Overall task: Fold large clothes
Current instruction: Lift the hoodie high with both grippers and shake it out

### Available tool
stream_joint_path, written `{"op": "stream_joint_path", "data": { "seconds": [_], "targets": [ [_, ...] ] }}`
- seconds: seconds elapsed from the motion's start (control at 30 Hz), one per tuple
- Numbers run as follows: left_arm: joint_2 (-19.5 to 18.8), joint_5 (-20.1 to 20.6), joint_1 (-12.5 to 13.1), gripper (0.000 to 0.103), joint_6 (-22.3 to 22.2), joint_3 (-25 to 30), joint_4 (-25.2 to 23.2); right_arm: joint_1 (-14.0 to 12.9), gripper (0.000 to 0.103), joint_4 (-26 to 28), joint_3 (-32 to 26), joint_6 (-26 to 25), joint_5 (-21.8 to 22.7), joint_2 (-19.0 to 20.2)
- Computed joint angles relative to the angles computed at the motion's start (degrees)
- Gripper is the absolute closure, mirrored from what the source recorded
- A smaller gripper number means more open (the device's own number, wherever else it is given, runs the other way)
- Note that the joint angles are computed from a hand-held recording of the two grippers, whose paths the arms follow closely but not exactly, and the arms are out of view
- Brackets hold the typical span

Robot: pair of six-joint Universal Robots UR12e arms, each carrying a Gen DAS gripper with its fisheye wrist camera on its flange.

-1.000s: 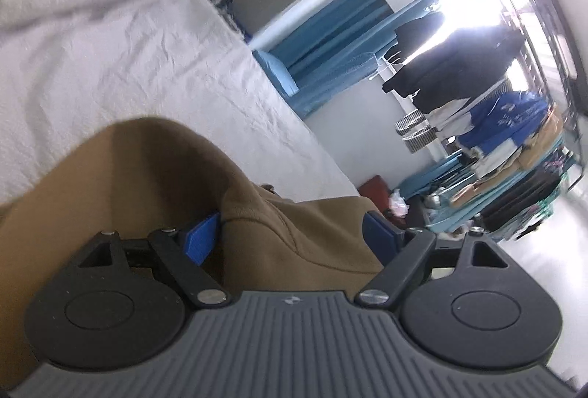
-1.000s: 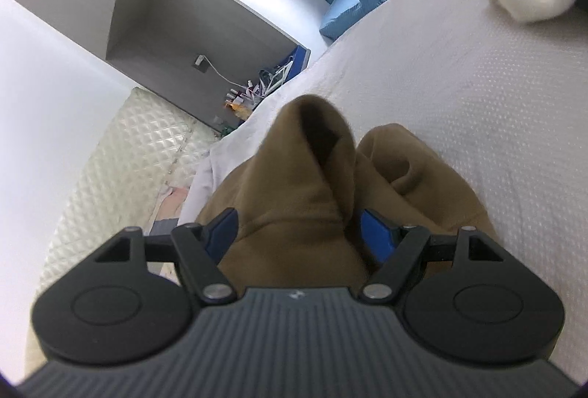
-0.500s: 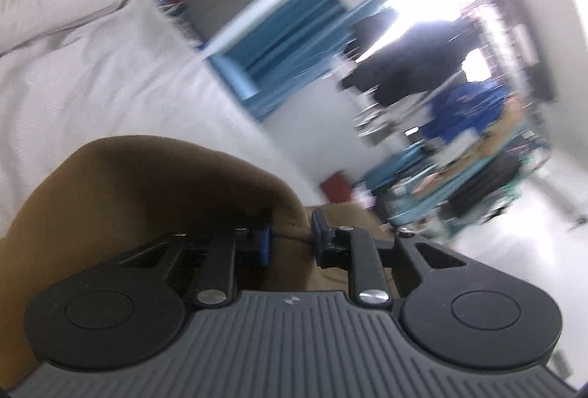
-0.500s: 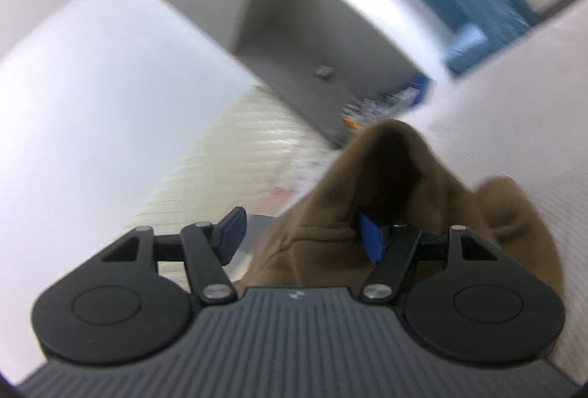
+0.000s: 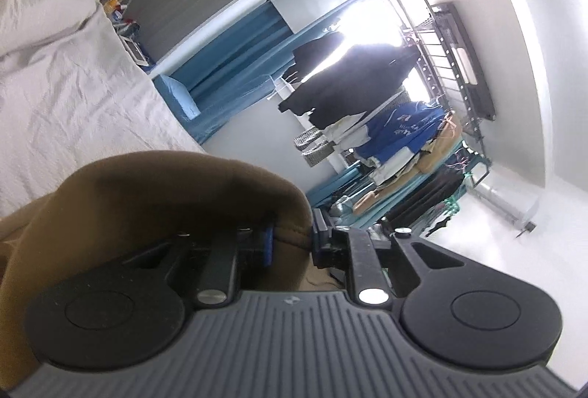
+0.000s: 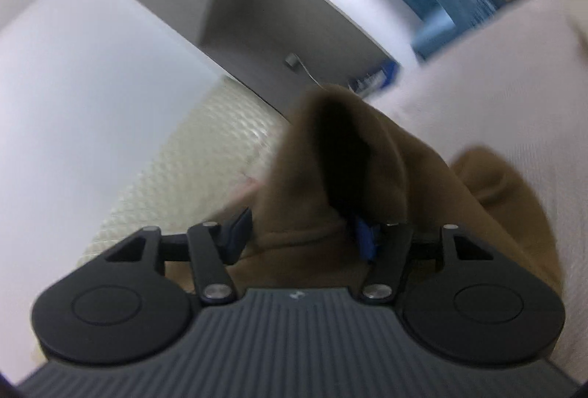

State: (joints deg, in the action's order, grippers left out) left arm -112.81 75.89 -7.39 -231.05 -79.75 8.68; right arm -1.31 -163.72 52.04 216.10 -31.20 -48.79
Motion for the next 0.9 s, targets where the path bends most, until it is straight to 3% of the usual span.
{"op": "stream_joint_path", "data": {
  "seconds": [0.07,0.2,0.23,0.27,0.33,0.4,0.47,0.5,0.67,0.8,0.83,0.9],
  "targets": [
    [0.62,1.34,-0.36,0.082,0.35,-0.9,-1.07,0.45,0.044,3.36,-0.9,-1.97,-0.29,0.57],
    [0.59,2.23,-0.35,0.081,-2.09,-2.32,1.13,-0.21,0.059,-2.44,-1.41,1.41,3.14,1.45],
    [0.49,2.38,-0.27,0.081,-2.75,-2.55,1.66,-0.39,0.067,-5.09,-1.85,2.61,4.28,1.84],
    [0.49,3.29,-0.27,0.08,-2.48,-2.69,1.02,-0.66,0.069,-8.8,-2.97,5.32,6.06,2.58],
    [0.83,6.79,-0.64,0.073,-0.32,-2.79,-2.58,-0.52,0.071,-15.84,-6.39,10.71,8.74,4.77],
    [0.79,7.05,-0.39,0.044,-0.89,-3.11,-3.66,-0.34,0.071,-18.25,-7.32,9.96,10.44,5.15],
    [0.28,5.4,0.01,0.033,-1.26,-3.14,-3.59,-0.18,0.071,-19.55,-7.68,9.87,11.74,5.15],
    [0.11,5.29,0.03,0.033,-0.85,-3.03,-4.15,-0.14,0.071,-20.34,-7.78,10.4,12.23,5.13],
    [-0.6,5.29,-0.23,0.034,2.07,-1.1,-10.38,-0.43,0.071,-22.56,-9.51,13.7,12.47,6.24],
    [-1.31,6.83,-0.64,0.069,2.12,-0.03,-12.52,-0.17,0.07,-18.99,-7.62,10.77,11.25,5.12],
    [-1.3,6.75,-0.6,0.072,2.14,-0.1,-12.16,-0.07,0.07,-18.1,-6.45,9.55,10.77,4.51],
    [-1.14,6.76,-0.56,0.081,1.93,-0.37,-11.48,0.16,0.069,-11.98,-4.72,1.54,9.78,3.31]
  ]
}}
